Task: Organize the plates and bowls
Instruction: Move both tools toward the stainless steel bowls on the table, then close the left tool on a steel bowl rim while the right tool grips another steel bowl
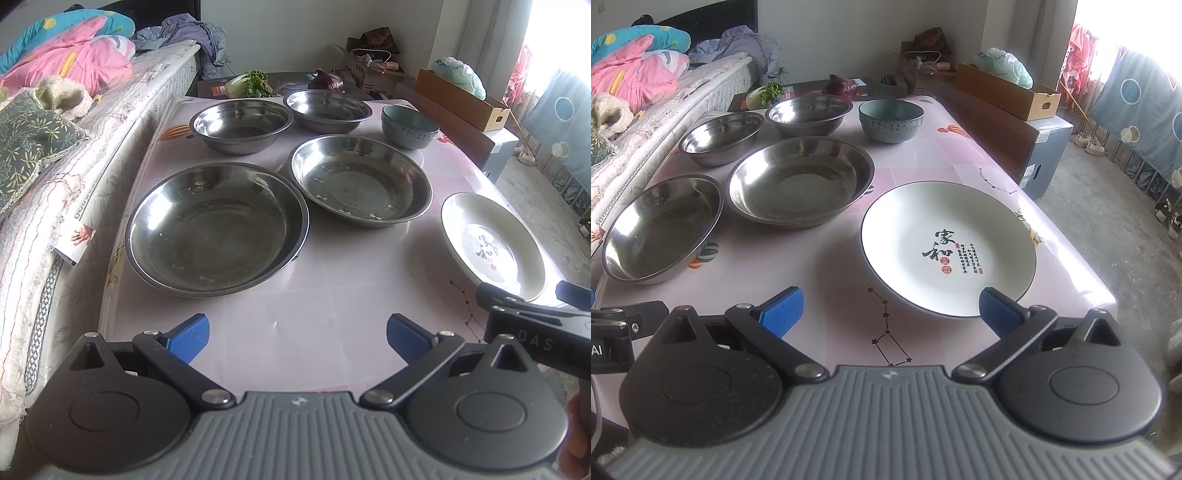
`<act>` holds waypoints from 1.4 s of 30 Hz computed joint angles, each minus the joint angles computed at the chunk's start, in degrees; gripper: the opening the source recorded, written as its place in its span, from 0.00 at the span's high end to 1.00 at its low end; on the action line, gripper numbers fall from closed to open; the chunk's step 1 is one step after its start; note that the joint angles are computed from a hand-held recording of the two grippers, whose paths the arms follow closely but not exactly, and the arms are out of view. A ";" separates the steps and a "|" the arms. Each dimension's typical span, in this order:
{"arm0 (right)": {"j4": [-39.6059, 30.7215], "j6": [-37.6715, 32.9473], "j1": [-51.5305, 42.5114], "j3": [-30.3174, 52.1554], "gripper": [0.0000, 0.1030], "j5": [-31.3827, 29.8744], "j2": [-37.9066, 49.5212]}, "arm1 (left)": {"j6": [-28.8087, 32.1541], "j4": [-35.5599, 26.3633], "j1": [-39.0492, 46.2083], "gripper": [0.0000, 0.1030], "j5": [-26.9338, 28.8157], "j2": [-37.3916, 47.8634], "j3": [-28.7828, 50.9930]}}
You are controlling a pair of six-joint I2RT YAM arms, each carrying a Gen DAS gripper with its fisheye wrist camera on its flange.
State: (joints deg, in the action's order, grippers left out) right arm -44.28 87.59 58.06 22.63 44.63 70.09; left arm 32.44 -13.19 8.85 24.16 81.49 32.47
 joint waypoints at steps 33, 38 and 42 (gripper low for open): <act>35.68 -60.56 -29.07 -7.97 0.01 -7.01 -22.75 | -3.75 2.96 -2.10 0.00 -0.82 16.50 22.54; 52.34 -72.34 -43.82 -3.37 0.01 -22.20 -13.43 | -5.98 -4.93 -1.85 0.00 3.25 27.07 38.03; 59.68 -72.06 -53.90 7.32 0.01 -38.56 2.85 | -10.61 -10.06 -2.13 0.00 4.64 36.70 51.63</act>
State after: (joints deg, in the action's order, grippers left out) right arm 15.40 15.53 4.16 29.94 6.07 72.94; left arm 21.84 -23.25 6.72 28.80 118.19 84.10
